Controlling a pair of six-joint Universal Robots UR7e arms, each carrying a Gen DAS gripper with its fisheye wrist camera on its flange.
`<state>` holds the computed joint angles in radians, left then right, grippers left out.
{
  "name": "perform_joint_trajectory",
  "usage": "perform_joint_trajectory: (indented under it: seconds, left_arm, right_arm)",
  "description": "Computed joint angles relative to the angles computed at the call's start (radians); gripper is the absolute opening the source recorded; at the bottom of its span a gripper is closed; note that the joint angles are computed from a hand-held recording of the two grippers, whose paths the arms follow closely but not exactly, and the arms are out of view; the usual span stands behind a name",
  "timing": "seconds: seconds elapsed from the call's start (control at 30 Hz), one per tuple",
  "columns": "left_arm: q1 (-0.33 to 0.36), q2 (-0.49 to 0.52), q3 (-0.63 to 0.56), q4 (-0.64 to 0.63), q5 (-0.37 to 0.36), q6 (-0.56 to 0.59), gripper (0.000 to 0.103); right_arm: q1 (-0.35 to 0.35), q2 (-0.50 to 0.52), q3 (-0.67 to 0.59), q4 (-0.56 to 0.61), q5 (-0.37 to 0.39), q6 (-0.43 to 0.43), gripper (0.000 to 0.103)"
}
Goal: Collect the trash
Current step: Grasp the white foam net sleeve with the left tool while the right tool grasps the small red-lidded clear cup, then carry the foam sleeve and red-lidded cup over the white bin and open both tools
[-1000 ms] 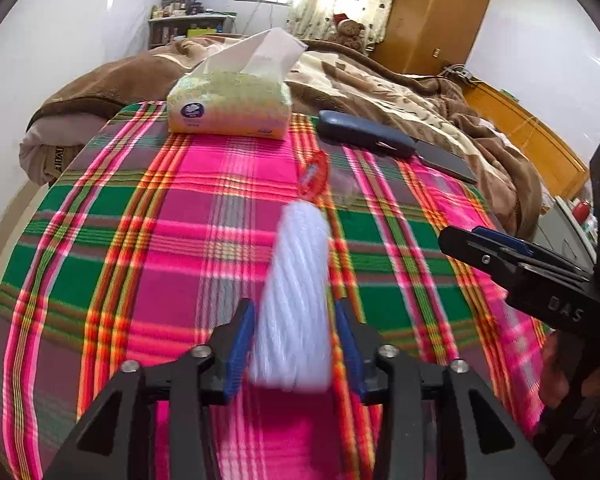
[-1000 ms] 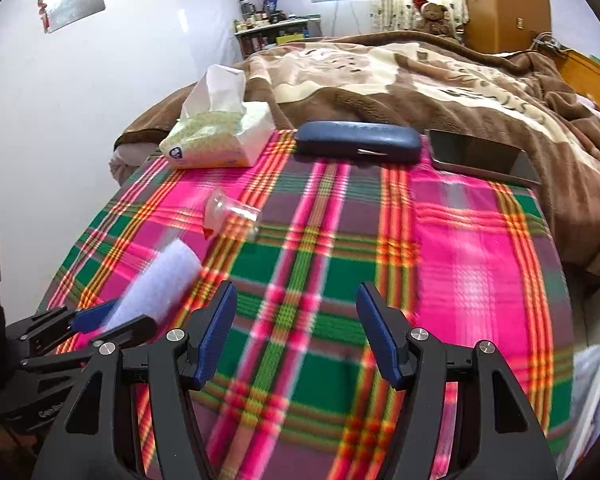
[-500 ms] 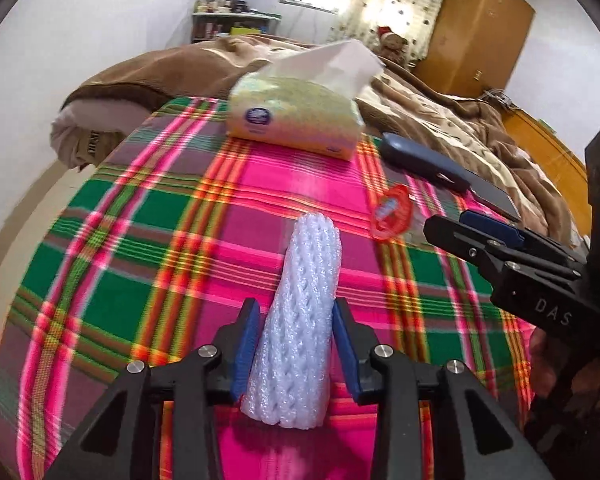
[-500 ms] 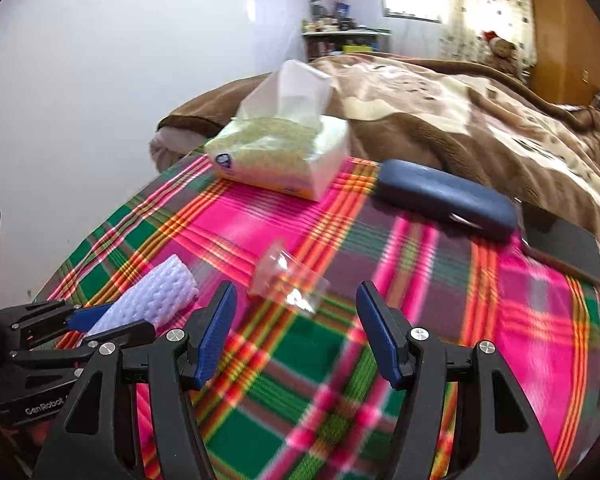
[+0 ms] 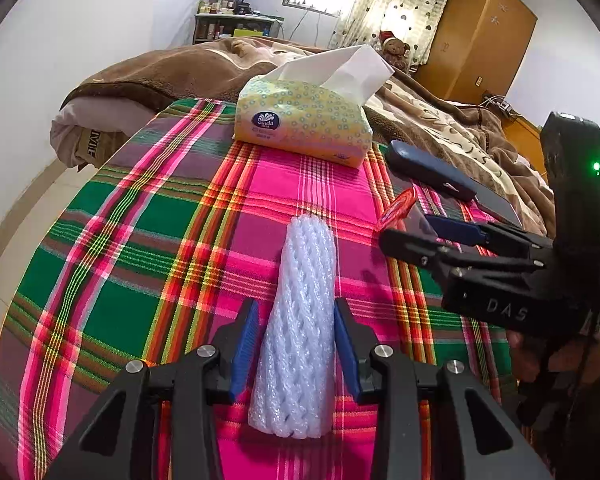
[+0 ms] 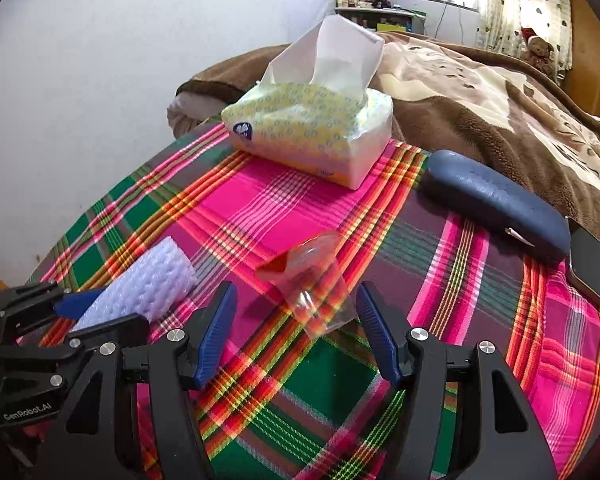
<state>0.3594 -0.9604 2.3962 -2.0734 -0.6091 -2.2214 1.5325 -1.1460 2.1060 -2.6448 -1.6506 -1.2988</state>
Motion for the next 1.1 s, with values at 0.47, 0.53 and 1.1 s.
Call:
perform_joint_trajectory:
  seconds: [0.47, 0.53, 1.1]
  left_arm:
    - [0.043, -0.013, -0.008, -0.028, 0.02, 0.044, 0.051]
    - [0.048, -0.017, -0.006, -0.026, 0.024, 0.042, 0.051]
    - [0.001, 0.024, -0.1, 0.149, -0.006, 0.004, 0.027]
  right_arm:
    - [0.01, 0.024, 0.002, -0.049, -0.025, 0.04, 0.034]
    - [0.008, 0.022, 0.0, -0.043, -0.021, 0.044, 0.033]
    - [-0.027, -0.091, 0.037, 0.003, 0.062, 0.067, 0.032]
